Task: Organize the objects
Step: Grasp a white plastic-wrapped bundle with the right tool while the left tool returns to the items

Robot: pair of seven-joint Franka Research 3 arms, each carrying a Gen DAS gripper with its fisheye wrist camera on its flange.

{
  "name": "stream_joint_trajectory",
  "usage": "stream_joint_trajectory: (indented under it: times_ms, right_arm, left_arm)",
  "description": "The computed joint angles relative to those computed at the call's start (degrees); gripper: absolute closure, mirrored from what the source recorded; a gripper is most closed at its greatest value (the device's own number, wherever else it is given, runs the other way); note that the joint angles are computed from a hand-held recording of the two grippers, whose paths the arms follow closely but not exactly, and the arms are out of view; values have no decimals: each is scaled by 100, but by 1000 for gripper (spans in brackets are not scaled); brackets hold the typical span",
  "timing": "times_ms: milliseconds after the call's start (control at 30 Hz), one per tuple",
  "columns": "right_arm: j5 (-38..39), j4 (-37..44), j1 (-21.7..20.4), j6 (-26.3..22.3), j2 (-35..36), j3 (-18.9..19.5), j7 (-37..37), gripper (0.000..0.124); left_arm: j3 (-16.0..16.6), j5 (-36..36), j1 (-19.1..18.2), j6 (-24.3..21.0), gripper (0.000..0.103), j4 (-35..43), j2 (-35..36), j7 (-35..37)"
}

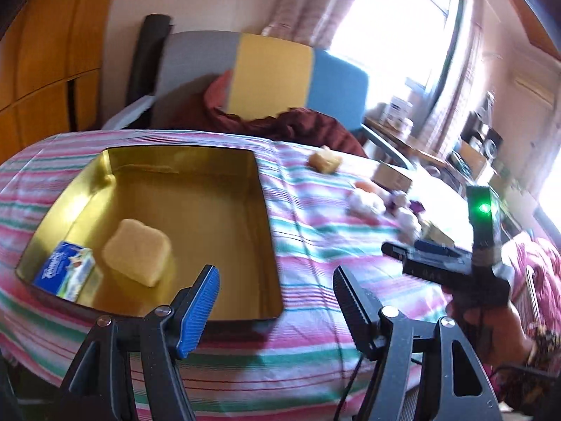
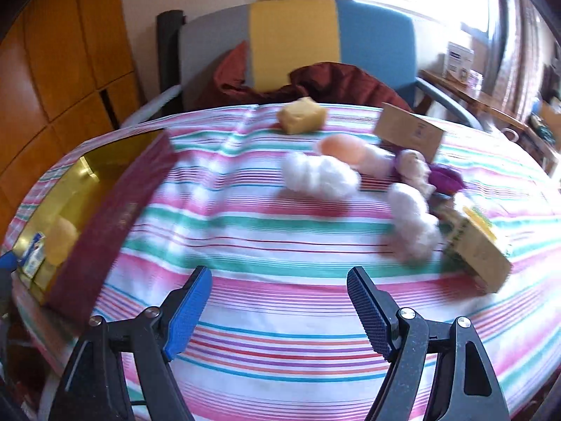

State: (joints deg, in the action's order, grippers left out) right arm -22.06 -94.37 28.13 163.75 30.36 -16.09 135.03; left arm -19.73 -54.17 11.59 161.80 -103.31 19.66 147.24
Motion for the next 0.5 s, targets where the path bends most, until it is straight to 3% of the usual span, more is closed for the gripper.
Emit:
stream_joint_trajectory:
  times_ms: [100, 200, 367, 500]
  right_arm:
    - [-247, -149, 105, 133, -29, -383, 349, 44]
    - [-352, 9, 13, 264, 134, -534, 417, 44]
    - [-270, 537, -193, 213, 542, -599, 114, 46]
    - [196, 938, -551, -73, 796, -315, -176, 47]
  left_arm:
    - [-44, 24, -43, -38, 35, -72, -49, 97]
    - [-22, 110, -127, -79, 35, -119, -84, 64]
    - [1, 192, -216, -55, 35, -181, -132, 25]
    - [56, 392, -290, -113, 35, -175, -127, -148]
